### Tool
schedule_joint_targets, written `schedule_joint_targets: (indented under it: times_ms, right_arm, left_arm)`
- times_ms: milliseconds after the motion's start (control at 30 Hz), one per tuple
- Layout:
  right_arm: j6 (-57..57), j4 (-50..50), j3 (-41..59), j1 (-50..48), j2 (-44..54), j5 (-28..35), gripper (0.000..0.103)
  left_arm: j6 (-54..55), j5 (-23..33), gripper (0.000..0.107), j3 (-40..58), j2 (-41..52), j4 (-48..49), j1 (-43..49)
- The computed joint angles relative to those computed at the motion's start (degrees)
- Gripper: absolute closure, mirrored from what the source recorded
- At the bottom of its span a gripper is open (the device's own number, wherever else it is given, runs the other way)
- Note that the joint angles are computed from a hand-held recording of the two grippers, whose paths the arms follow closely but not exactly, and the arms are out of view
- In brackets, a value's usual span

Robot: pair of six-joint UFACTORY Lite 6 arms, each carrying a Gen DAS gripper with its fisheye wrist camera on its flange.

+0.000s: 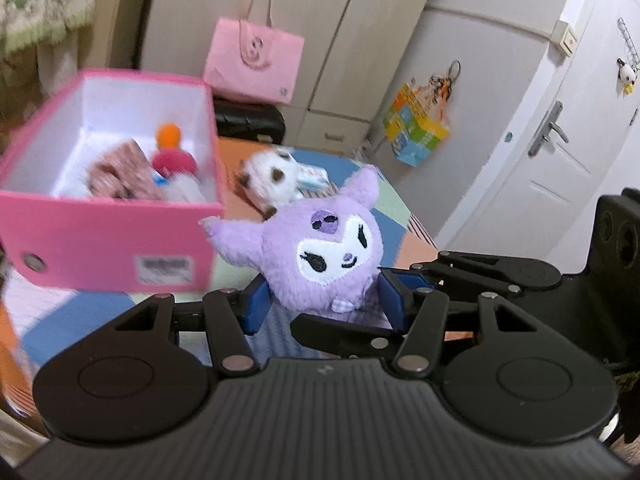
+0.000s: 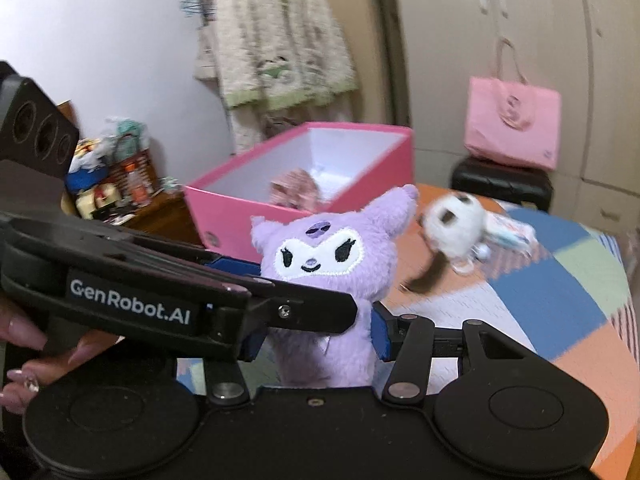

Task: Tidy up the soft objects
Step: 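Carry the purple Kuromi plush over the pink box with the left tool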

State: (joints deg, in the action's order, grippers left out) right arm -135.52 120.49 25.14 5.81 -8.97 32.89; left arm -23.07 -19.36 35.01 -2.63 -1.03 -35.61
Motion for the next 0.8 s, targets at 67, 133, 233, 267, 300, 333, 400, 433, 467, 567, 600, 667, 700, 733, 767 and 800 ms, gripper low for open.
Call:
schedule_joint_targets:
  times_ms: [67,133,233,267,300,333,400,433,467,567,600,667,700,733,767,800]
  right_arm:
    - [0.2,0.5,1.4,2.5,-0.1,-1.3,0.046]
    - [1.3,0.5,3.9,4.8,0.9,-2.4,0.046]
    - [2.7,-0.4,7.5,7.0,2.8,-3.3,0.046]
    - [3.8,-1.1,9.3,7.9,3.9,-3.8,0.046]
    - [4.6,-1.5,11.1,8.7,5.3,-4.2,0.045]
    - [6.6,-3.6,13.4,9.6,6.6,-4.9,0.045]
    - [8.0,-5.1,16.8,11.1,8.4,-6.4,0.045]
    - [9.0,-6.2,19.1,11.8,9.7,-7.1,0.045]
    - [10.0,-7.2,21.1,12.3,10.9,-7.5,0.045]
    - [15.3,-12.4,27.8,12.5,15.2,-7.3,0.045]
    - [17.2,-14.4,30.2,12.2,16.8,-6.8,0.045]
    - [20.8,-17.7,34.7,11.6,20.0,-5.8,0.045]
    - [21.8,-18.9,36.9,11.4,21.5,-5.6,0.045]
    - [23.5,-20.5,40.3,11.2,23.8,-5.3,0.045]
    - [25.7,-22.7,43.7,11.2,26.3,-5.3,0.045]
    - [27.5,-24.5,46.5,11.2,28.3,-5.2,0.045]
  left_arm:
    - [-0.9,0.6,0.052,-1.2,-2.5,2.0,1.8]
    - [-4.1,1.1,0.052,-2.1,-4.7,6.7,4.4]
    - [-5.6,1.5,0.055,-2.9,-7.2,10.5,7.6]
    - [-6.9,1.9,0.055,-2.5,-7.6,12.6,8.6]
    - [-10.5,2.5,0.055,-2.2,-8.1,17.1,10.2]
    - [-14.6,2.7,0.055,-1.6,-8.3,22.0,11.9]
    - [-21.4,2.2,0.055,-0.3,-7.9,30.2,15.1]
    - [-24.9,1.8,0.055,0.2,-7.9,34.6,16.9]
    - [-26.7,1.5,0.055,1.0,-7.4,36.9,18.1]
    - [-32.2,-0.1,0.055,4.3,-5.0,44.0,21.9]
    - [-34.6,-1.0,0.055,5.8,-3.7,46.8,23.4]
    - [-38.2,-2.5,0.055,9.2,-0.6,51.0,25.7]
    - [-40.9,-3.0,0.055,11.7,1.4,53.8,26.9]
    - [-42.6,-2.9,0.055,14.0,3.3,55.6,27.5]
    - [-44.7,-2.7,0.055,16.6,5.4,58.0,28.3]
    - [-46.7,-2.7,0.055,18.9,7.3,60.3,29.0]
